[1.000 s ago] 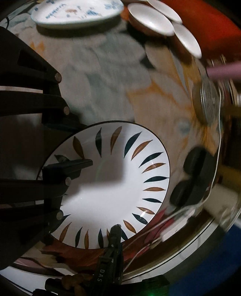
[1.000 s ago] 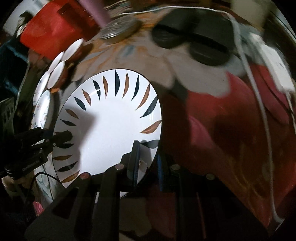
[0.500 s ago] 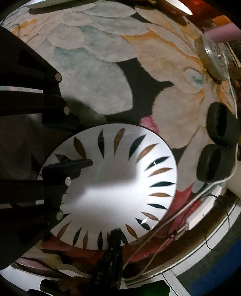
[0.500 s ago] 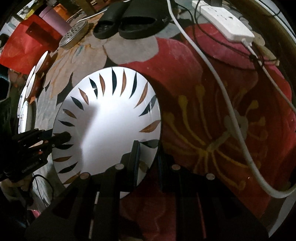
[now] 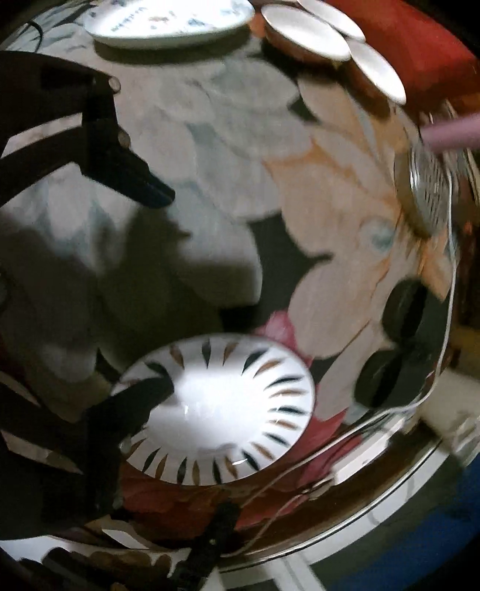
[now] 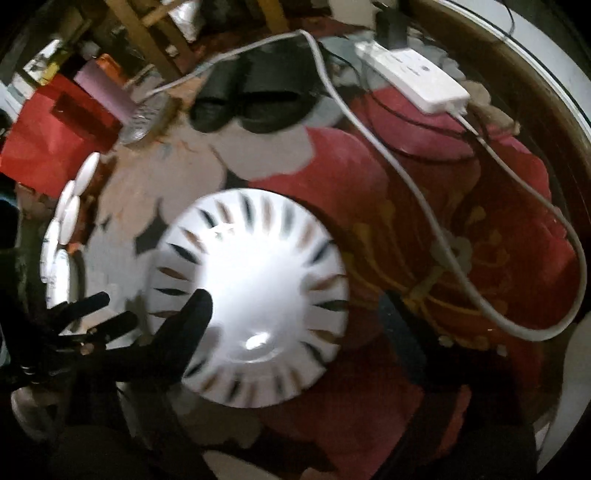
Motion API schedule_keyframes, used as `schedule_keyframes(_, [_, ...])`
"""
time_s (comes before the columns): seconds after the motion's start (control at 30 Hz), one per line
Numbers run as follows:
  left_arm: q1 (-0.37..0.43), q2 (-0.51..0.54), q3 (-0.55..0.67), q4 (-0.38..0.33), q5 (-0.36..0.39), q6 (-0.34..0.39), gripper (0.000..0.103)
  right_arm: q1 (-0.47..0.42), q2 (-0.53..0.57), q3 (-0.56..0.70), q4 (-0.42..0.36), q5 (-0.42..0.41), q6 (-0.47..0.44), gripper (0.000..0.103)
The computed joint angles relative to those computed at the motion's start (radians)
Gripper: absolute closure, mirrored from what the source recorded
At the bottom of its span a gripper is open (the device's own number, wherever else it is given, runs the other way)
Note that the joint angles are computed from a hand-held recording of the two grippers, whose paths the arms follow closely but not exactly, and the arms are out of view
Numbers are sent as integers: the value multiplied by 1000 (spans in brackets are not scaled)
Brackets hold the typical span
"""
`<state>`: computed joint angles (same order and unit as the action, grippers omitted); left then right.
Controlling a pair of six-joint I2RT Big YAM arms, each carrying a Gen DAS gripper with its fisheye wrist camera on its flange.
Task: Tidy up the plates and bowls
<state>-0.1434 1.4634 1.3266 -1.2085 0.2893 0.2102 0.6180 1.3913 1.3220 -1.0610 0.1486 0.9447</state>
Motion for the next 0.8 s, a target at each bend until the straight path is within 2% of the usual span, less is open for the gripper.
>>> schedule_keyframes(0.17, [87,-15,25,-21,-36,4,2,34,87,99,2,-50,-5,9])
schedule_keyframes(0.33, [151,-13,44,-31,-84,22,1,74,188,228,-30,-60,5,0])
schedule_keyframes(0.8, [315,34,109,-41,-121,57,1,138,409,519,-72,-123,-55,0])
